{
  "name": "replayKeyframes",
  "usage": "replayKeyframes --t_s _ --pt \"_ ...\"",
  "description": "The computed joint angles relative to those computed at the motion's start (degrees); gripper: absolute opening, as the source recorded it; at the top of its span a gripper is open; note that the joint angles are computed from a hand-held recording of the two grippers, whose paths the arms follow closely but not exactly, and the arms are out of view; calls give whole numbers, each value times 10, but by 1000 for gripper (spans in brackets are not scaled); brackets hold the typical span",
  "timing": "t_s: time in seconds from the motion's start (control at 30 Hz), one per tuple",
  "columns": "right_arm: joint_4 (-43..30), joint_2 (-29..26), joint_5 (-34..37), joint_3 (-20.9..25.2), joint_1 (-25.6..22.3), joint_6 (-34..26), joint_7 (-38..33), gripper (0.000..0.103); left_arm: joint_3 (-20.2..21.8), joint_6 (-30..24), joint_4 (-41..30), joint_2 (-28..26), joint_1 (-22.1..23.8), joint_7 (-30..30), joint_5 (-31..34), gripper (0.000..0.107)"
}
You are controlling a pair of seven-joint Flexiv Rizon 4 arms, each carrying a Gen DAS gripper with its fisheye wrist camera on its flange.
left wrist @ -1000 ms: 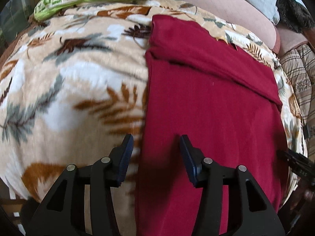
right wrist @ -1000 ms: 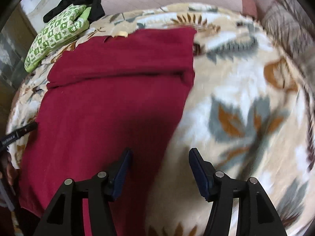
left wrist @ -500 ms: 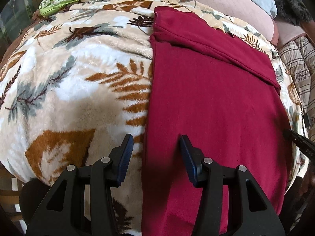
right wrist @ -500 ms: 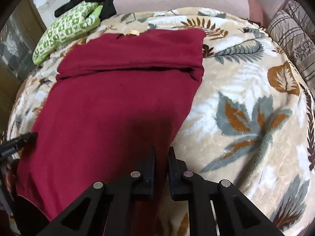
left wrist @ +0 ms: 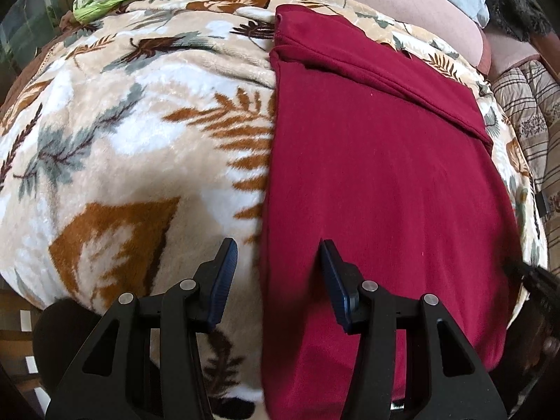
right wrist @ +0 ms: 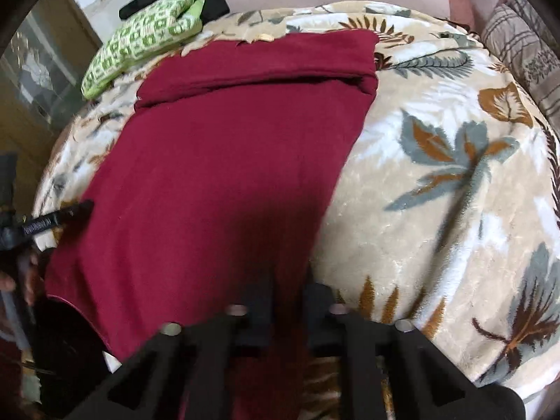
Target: Fold small clothes
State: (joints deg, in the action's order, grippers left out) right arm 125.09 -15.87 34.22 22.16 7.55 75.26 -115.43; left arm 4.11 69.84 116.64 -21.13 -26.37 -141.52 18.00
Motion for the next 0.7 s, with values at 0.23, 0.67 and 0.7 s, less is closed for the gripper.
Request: replayKeyframes --t_s 0.23,0.67,0.7 --pt "8 8 -1 -8 -8 -8 11 11 -30 43 78 40 30 25 -56 48" --pt "11 54 83 -52 0 -145 -44 50 -53 50 99 36 25 80 -120 48" --pt "12 52 81 -55 5 -144 -40 50 -53 49 98 35 24 84 -121 48"
